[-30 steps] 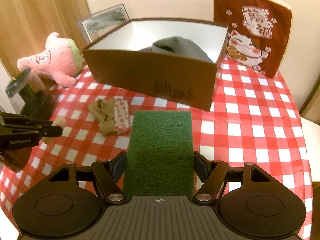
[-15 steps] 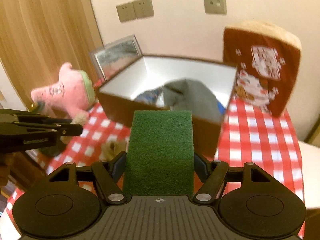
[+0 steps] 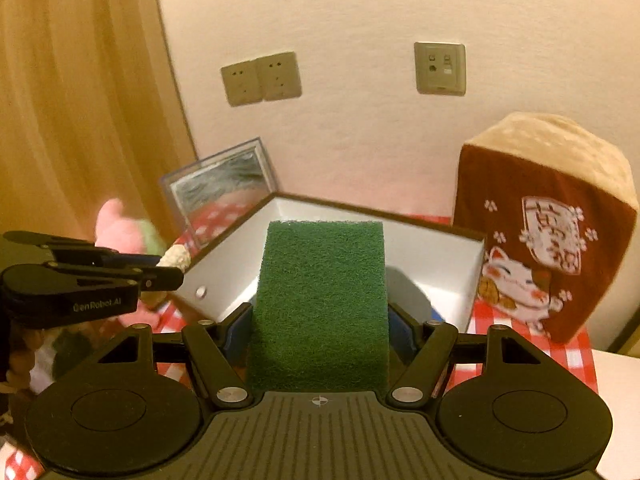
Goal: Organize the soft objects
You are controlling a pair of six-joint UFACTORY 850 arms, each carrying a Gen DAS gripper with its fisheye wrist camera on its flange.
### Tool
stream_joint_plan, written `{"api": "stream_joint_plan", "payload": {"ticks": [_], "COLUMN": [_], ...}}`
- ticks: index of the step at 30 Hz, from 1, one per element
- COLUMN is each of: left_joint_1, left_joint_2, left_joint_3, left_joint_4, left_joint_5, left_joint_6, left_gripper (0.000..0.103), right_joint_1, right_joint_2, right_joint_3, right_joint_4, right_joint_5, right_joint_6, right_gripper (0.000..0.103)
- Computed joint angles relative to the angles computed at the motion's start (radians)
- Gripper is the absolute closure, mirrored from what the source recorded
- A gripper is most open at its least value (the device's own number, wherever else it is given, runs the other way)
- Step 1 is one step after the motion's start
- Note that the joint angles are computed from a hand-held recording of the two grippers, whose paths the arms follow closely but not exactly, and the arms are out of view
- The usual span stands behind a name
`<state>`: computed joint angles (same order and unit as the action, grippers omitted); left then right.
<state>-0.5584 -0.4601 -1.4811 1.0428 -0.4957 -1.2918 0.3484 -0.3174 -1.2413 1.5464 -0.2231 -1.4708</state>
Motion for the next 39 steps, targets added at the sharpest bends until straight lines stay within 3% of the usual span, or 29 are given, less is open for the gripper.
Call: {"api": "stream_joint_plan", "payload": {"ticks": [5, 11, 21, 25, 29, 39], "left_joint_1": [0.036, 0.081, 0.134, 0.146, 0.161, 0.178], "left_joint_2": [-0.08, -0.183, -0.321, -0.357, -0.379, -0.371], "left_joint_3": [-0.109, -0.241, -0.412, -0.456, -0.487, -0.471], "left_joint_4": [-0.119, -0.276, -0.439, -0.458, -0.493, -0.505], "left_joint_5": [0.01, -0.002, -0.046, -0.055, -0.06, -0.049], "left_joint_6": [0.136, 0.332, 0.531, 0.56, 0.579, 0.576], "left_gripper": [0.084, 0.084, 0.082, 0.073, 0.045, 0.044], "right_joint_1": [-0.008, 0.007, 0.016, 0.018, 0.015, 0.018], "right_joint_2": [-0.092, -0.219, -0.412, -0.455, -0.491, -0.52], "right_joint_3": [-0.117, -0.283, -0.534, -0.593, -0.648, -0.692], "right_joint_4": [-0.137, -0.483, -0.866, -0.929, -0.963, -0.979], "right_joint_5": [-0.006, -0.027, -0.132, -0.156, -0.184, -0.208], "right_joint_6": [0.143, 0.486, 0.861, 0.924, 0.966, 0.991], "right_gripper": [0.033, 0.033, 0.033, 0.033, 0.033, 0.033]}}
